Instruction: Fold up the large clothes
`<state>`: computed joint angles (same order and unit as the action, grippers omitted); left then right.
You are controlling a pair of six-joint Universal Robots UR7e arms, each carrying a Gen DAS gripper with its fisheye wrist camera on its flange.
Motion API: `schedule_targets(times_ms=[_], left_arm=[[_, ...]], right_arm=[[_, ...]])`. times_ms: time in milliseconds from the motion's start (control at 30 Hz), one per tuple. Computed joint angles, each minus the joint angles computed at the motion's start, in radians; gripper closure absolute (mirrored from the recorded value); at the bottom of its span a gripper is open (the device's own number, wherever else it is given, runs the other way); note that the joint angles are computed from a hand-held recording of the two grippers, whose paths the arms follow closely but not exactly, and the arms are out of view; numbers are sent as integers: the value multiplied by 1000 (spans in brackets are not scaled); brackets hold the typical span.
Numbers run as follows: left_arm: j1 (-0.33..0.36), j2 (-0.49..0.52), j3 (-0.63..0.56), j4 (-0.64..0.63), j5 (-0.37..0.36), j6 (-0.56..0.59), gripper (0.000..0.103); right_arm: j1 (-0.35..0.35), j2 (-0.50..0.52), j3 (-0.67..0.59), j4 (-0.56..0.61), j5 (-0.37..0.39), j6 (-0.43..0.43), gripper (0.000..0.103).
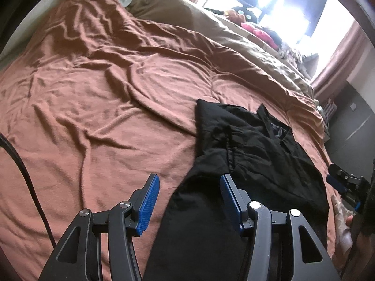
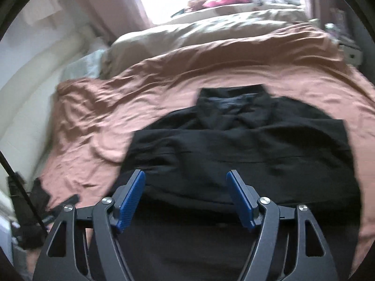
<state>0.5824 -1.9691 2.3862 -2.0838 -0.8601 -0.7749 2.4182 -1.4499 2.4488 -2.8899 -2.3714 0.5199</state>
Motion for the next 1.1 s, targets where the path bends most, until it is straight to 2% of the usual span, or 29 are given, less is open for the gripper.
schedule_targets(times_ms=[167,300,367,433,500,567,767,1000,1100], left_arm=[[-13,51,-8,-19,-15,71,47],[-4,135,-35,-53,-29,136,47],[-6,195,-57,-63,-28,184,47],[-1,262,-86,-90,-36,225,47],[6,315,-111,-107,-45,245,47],[14,391,-150,-128,-55,279,47],[29,560,-209,-230,-84,334,47],[46,712,-234,-312,-104,368,47],[54,767,-248,-293,-79,351,47]], right_arm=[[-25,-178,43,195,-122,90,33],[-63,-288,35,388,-188,142,54],[-102,-346,44,420,-191,143,57],[-143,-366,47,423,-186,132,58],[-178,-359,51,414,-176,115,66],[-206,-336,47,407,-166,100,69],[-294,-247,41,280,-127,3,74],[-376,-158,39,183,-94,-107,75],[-385,-125,32,175,-118,-150,75]])
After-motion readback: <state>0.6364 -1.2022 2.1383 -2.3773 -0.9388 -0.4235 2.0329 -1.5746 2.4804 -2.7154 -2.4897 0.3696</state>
